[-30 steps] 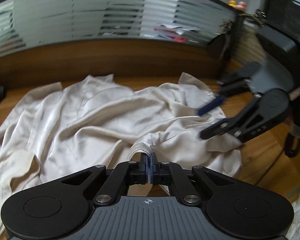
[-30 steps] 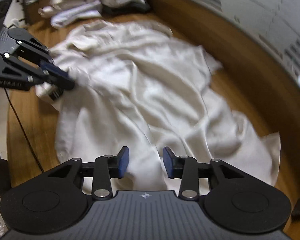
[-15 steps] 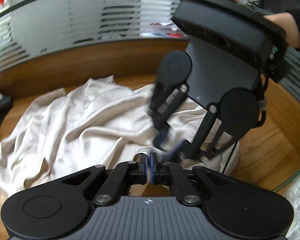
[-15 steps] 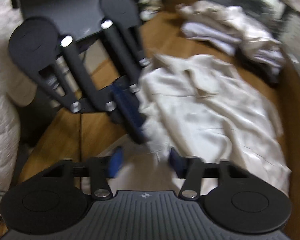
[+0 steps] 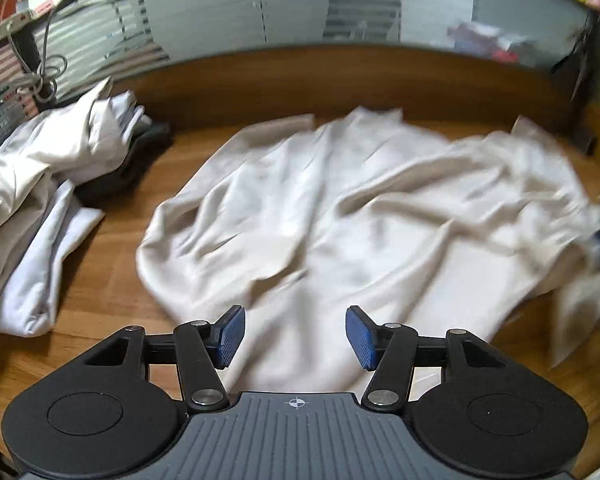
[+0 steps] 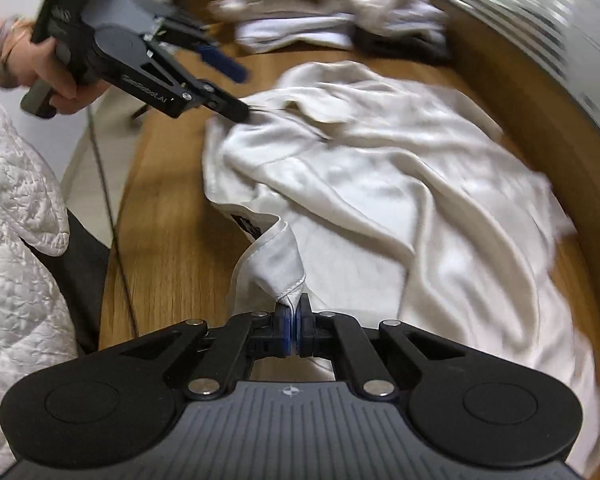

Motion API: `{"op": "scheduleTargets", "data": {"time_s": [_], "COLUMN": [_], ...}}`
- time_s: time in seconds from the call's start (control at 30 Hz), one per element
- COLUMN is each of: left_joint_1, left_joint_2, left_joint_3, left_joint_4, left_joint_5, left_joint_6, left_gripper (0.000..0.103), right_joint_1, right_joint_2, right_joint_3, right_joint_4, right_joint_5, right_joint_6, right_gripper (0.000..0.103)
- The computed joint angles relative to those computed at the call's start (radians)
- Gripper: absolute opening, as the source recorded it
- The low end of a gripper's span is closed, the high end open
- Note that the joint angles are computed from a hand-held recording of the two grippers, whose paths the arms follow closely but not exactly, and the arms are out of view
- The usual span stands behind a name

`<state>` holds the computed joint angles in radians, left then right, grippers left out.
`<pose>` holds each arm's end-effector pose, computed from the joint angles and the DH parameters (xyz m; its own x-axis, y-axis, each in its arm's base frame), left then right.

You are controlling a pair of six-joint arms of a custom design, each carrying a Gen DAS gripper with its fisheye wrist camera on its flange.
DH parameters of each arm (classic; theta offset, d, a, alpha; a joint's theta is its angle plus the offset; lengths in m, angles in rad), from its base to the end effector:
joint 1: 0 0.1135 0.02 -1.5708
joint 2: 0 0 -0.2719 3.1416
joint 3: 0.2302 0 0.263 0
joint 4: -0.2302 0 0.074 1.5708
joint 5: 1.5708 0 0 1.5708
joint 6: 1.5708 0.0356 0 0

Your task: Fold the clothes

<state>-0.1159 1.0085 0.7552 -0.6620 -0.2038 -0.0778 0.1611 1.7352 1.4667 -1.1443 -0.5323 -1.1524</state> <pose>0.2038 -0.0165 0.2512 -0.7843 0.0147 -0.6202 -0.0705 0.9911 0.1126 0.3364 0.0730 0.2683 -0.1977 -0.8298 -0.5219 -0.9789 0.1956 0.0599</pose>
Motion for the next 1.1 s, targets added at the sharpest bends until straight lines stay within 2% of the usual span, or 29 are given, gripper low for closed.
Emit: {"op": "scheduleTargets", "data": {"time_s": [0.1, 0.23, 0.3, 0.37, 0.4, 0.43, 0.47, 0.57, 0.67, 0.73, 0.8, 0.9, 0.97, 1.1], "left_joint_1": [0.118, 0.195, 0.225, 0.251, 0.276, 0.305, 0.334, 0.427, 0.539, 0.595, 0.622, 0.628, 0.631, 0.61], "left_joint_2": [0.044, 0.129, 0.155, 0.18, 0.194, 0.209, 0.224, 0.269, 0.317, 0.368, 0.415, 0.451, 0.473, 0.483], "left_joint_3": [-0.042, -0.072, -0.079, -0.069, -0.053, -0.033, -0.011, 0.069, 0.15, 0.203, 0.247, 0.289, 0.334, 0.382], "left_joint_4": [0.066, 0.155, 0.185, 0.198, 0.193, 0.183, 0.171, 0.146, 0.148, 0.163, 0.176, 0.189, 0.132, -0.013], "left_joint_5": [0.066, 0.143, 0.187, 0.227, 0.266, 0.313, 0.361, 0.48, 0.611, 0.647, 0.644, 0.623, 0.656, 0.737], "left_joint_6": [0.185, 0.359, 0.425, 0.462, 0.471, 0.471, 0.463, 0.356, 0.181, 0.062, -0.007, 0.043, 0.141, 0.419], "left_gripper": [0.059, 0.058, 0.049, 0.028, 0.021, 0.006, 0.004, 0.004, 0.004, 0.004, 0.005, 0.013, 0.038, 0.051], "right_joint_1": [0.002, 0.032, 0.057, 0.079, 0.091, 0.099, 0.106, 0.124, 0.131, 0.139, 0.146, 0.15, 0.151, 0.15], "right_joint_2": [-0.095, -0.216, -0.265, -0.3, -0.314, -0.33, -0.345, -0.388, -0.416, -0.431, -0.437, -0.434, -0.432, -0.422], "right_joint_3": [-0.123, -0.275, -0.339, -0.39, -0.414, -0.436, -0.458, -0.516, -0.555, -0.575, -0.586, -0.591, -0.592, -0.584], "right_joint_4": [0.1, 0.211, 0.26, 0.301, 0.32, 0.334, 0.348, 0.384, 0.406, 0.415, 0.422, 0.426, 0.429, 0.431], "right_joint_5": [0.027, 0.094, 0.133, 0.176, 0.198, 0.215, 0.233, 0.282, 0.317, 0.334, 0.343, 0.353, 0.357, 0.364], "right_joint_6": [0.165, 0.315, 0.385, 0.453, 0.486, 0.514, 0.539, 0.605, 0.66, 0.693, 0.718, 0.736, 0.74, 0.745], "right_gripper": [0.003, 0.003, 0.003, 0.003, 0.003, 0.003, 0.003, 0.003, 0.003, 0.003, 0.003, 0.003, 0.003, 0.003]}}
